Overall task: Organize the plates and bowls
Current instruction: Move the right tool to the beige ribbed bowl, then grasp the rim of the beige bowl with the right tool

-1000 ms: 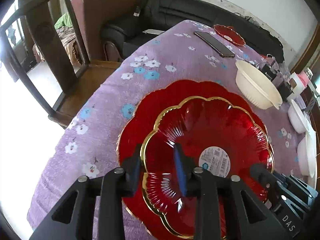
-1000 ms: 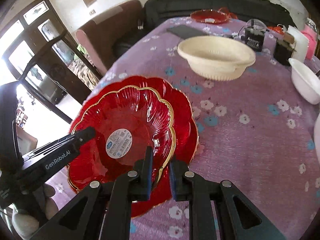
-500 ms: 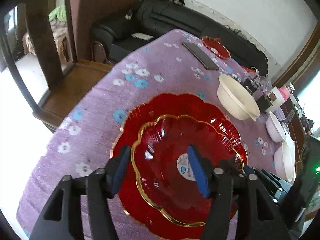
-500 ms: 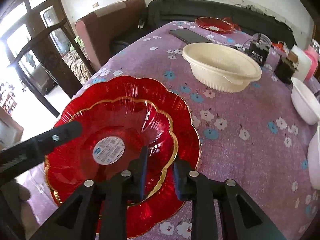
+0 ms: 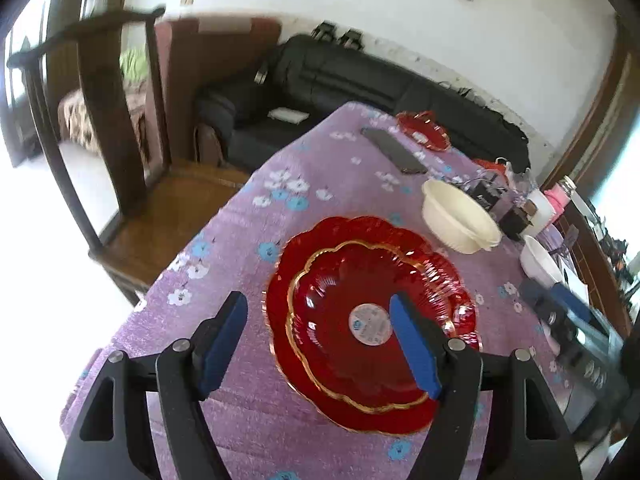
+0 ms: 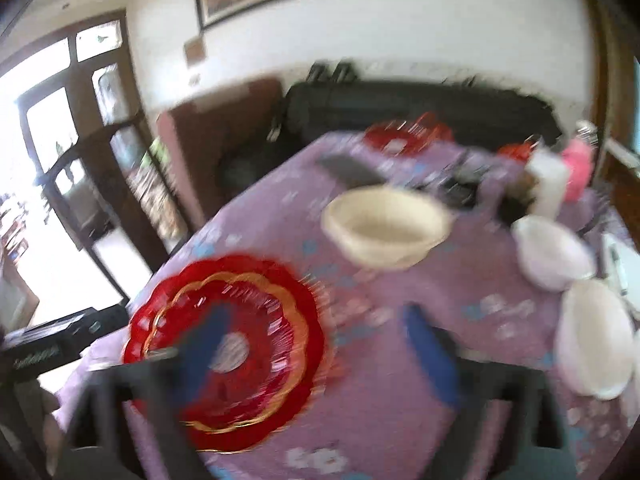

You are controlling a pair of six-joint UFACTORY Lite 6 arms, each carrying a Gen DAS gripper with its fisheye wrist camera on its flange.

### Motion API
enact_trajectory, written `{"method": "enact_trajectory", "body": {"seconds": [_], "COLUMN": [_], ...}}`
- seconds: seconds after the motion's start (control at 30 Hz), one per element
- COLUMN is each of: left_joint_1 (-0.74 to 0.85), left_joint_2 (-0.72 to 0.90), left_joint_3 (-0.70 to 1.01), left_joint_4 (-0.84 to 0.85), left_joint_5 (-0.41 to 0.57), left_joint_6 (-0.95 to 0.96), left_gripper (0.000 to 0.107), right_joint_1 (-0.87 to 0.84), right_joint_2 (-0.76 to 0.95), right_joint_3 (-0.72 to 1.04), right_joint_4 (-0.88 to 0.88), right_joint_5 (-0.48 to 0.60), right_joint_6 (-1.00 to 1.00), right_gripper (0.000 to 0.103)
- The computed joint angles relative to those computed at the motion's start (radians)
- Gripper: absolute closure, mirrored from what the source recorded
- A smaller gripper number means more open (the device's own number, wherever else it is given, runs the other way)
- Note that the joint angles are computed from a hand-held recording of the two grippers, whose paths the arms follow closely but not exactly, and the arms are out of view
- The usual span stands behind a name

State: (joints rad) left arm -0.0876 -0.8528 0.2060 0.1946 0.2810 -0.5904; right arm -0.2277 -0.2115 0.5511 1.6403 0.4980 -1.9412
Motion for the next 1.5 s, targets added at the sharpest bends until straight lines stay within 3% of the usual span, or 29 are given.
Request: {"method": "enact_trajectory", "body": {"seconds": [0.13, 0.23, 0.37, 0.43, 0.5, 0.6, 0.73, 0.83, 0.97, 1.1, 1.27, 1.33, 1.5], "left_joint_1": [-0.208, -0.271, -0.341, -0.316, -0.255, -0.179, -0.116, -0.062, -0.051, -0.055, -0.087, -0.100, -0.120], "left_joint_2": [0.011, 0.076, 0.152, 0.244, 0.352, 0.547, 0.808, 1.070, 1.367, 1.650, 1.881, 1.949, 2.063], "left_joint_3": [0.025, 0.061, 0.120, 0.188, 0.262, 0.412, 0.659, 0.927, 1.250, 1.588, 1.873, 1.961, 2.135], "left_joint_4": [0.332, 0.339, 0.482, 0.414, 0.229, -0.031, -0.164, -0.438, -0.426, -0.423, -0.359, -0.337, -0.327], "left_joint_5": [0.056, 0.034, 0.053, 0.041, -0.005, -0.043, -0.047, 0.005, 0.066, 0.207, 0.336, 0.371, 0.466], "left_joint_6": [-0.398, -0.435, -0.588, -0.487, -0.278, 0.019, 0.194, 0.432, 0.392, 0.369, 0.307, 0.291, 0.277], "left_gripper": [0.027, 0.027, 0.027, 0.024, 0.023, 0.020, 0.019, 0.019, 0.019, 0.019, 0.019, 0.019, 0.023], "right_joint_1": [-0.139, -0.207, -0.240, -0.233, -0.209, -0.191, -0.168, -0.139, -0.098, -0.087, -0.084, -0.079, -0.059], "right_joint_2": [0.203, 0.317, 0.455, 0.503, 0.552, 0.632, 0.748, 0.838, 0.990, 1.148, 1.233, 1.256, 1.285], "right_joint_3": [0.152, 0.224, 0.330, 0.378, 0.427, 0.539, 0.706, 0.837, 1.051, 1.266, 1.369, 1.396, 1.425], "right_joint_4": [-0.146, -0.199, -0.277, -0.304, -0.320, -0.363, -0.408, -0.442, -0.533, -0.616, -0.644, -0.651, -0.683], "right_joint_5": [0.007, 0.032, 0.054, 0.058, 0.050, 0.061, 0.105, 0.127, 0.161, 0.232, 0.274, 0.277, 0.264], "right_joint_6": [0.128, 0.195, 0.284, 0.328, 0.364, 0.457, 0.594, 0.693, 0.865, 1.024, 1.062, 1.072, 1.094], "right_gripper": [0.001, 0.002, 0.010, 0.017, 0.025, 0.026, 0.026, 0.029, 0.029, 0.029, 0.029, 0.032, 0.052]}}
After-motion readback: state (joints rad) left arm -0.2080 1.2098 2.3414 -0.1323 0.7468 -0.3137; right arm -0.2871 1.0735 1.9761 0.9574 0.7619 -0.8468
